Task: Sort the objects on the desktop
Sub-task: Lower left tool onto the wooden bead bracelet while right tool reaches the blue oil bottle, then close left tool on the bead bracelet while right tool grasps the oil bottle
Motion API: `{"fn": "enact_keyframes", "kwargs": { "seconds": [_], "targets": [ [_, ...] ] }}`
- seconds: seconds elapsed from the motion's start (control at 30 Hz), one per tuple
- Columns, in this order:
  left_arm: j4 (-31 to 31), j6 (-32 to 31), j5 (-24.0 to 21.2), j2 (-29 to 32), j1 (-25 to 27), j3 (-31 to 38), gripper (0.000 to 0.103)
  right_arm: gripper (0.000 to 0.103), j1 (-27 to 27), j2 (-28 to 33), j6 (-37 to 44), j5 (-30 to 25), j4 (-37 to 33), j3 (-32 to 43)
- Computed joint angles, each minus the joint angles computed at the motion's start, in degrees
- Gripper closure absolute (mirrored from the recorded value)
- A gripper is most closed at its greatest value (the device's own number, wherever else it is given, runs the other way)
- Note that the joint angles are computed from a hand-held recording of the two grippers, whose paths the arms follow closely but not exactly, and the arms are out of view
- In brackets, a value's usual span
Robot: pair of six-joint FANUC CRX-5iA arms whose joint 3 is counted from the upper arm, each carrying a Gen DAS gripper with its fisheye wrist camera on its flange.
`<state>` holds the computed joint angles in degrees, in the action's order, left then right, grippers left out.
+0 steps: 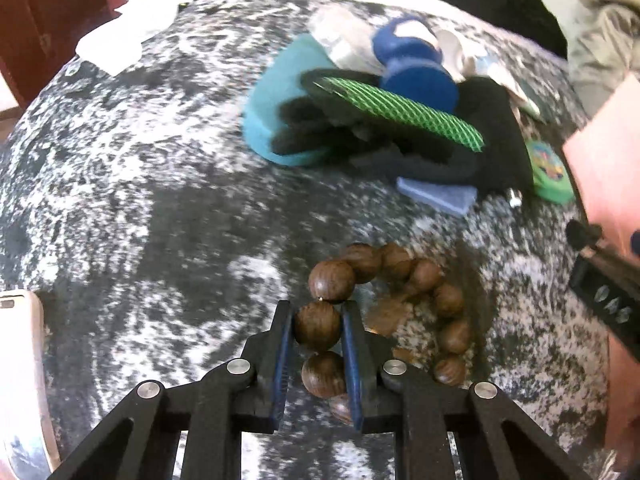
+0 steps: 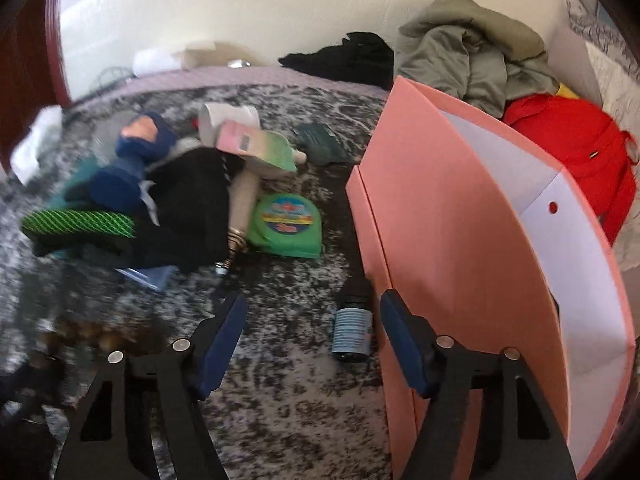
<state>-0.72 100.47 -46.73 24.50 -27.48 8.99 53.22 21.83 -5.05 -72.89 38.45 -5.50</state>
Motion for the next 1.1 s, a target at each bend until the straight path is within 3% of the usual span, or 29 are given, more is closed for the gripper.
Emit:
{"fn": "enact_keyframes", "kwargs": {
  "seconds": [0.17,0.27,0.37,0.4,0.43,0.7,1.1],
  "targets": [
    [-0.19,-0.15,0.46,-0.32,0.71,-0.68,0.084,0.037,-2.76,2.29,2.89,2.01,-4.4,1.04],
    [0.05,-0.74,0.31,0.0,1.0,-0.74,0.084,0.028,-3.81,2.91,1.45,1.8,-5.07,0.26],
    [0.04,-0.91,0.0,0.21,1.09,-0.57,0.084,0.032,-5.97,-2.23,-3.32,10.69,-9.04,-4.89],
    [-0.01,-0.96,-0.01,0.23,1.09,-0.51,0.084,0.051,-5.88,-2.41,-2.75,10.68,-8.9,-4.88],
    [0.12,-1.05,0.01,0.19,1.12,-0.52,0.084,0.077,-5.61,-2.5,-2.08,10.73,-8.31,-4.9],
    [1.49,-2.51,2.07,-2.11,1.1,-2.32,0.084,0.077,-3.59,-6.43,-2.67,19.31,-4.94,-8.12],
    [1.66,-0.69,4.99,-10.94,2.4,-8.49,0.084,0.077,2.83,-12.77,-8.1,19.95,5.1,-10.49]
  ]
}}
